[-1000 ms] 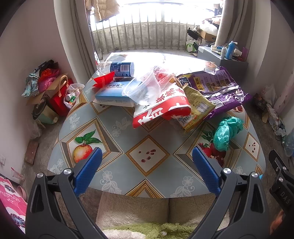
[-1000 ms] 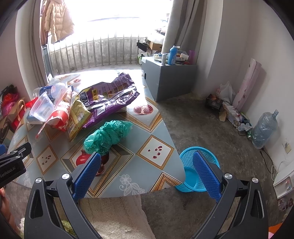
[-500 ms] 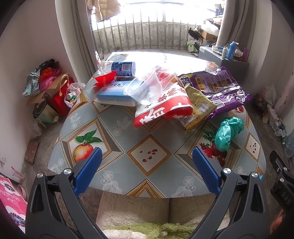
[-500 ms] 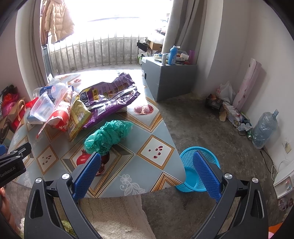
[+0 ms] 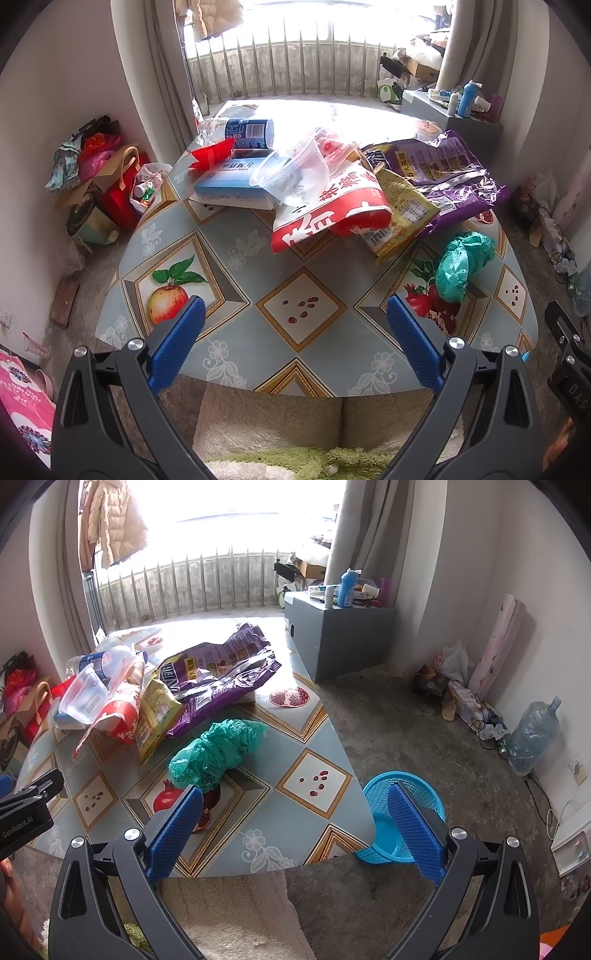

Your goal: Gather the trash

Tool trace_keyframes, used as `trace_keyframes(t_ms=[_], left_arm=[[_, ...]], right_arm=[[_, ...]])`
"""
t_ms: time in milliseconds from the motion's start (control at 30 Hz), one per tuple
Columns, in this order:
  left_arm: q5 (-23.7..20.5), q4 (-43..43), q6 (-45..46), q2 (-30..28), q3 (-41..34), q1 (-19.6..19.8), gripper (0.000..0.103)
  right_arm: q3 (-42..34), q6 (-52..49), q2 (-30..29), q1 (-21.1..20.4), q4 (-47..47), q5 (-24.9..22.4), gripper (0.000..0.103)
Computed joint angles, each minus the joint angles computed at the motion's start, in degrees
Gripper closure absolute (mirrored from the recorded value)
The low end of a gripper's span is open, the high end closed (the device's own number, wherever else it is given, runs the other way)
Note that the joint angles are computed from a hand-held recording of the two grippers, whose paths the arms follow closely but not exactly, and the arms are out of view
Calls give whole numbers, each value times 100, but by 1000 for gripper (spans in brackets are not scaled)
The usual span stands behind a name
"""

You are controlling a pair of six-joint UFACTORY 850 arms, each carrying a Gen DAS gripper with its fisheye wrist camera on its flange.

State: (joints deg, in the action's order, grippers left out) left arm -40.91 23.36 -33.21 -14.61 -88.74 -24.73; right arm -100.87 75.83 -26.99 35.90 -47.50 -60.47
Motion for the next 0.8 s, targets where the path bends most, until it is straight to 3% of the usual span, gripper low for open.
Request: trace_keyframes(t_ms=[500, 700, 800], left_arm=[[165, 231, 99, -241, -18, 162, 9], [437, -106, 638, -401, -135, 399, 9], [549, -724, 1309, -522, -284, 550, 9]], right_arm=[[41, 295, -107, -206, 132, 461, 5], [60, 230, -126, -484, 738, 1269, 5], [-142, -29, -271, -621, 1229, 1503, 6]])
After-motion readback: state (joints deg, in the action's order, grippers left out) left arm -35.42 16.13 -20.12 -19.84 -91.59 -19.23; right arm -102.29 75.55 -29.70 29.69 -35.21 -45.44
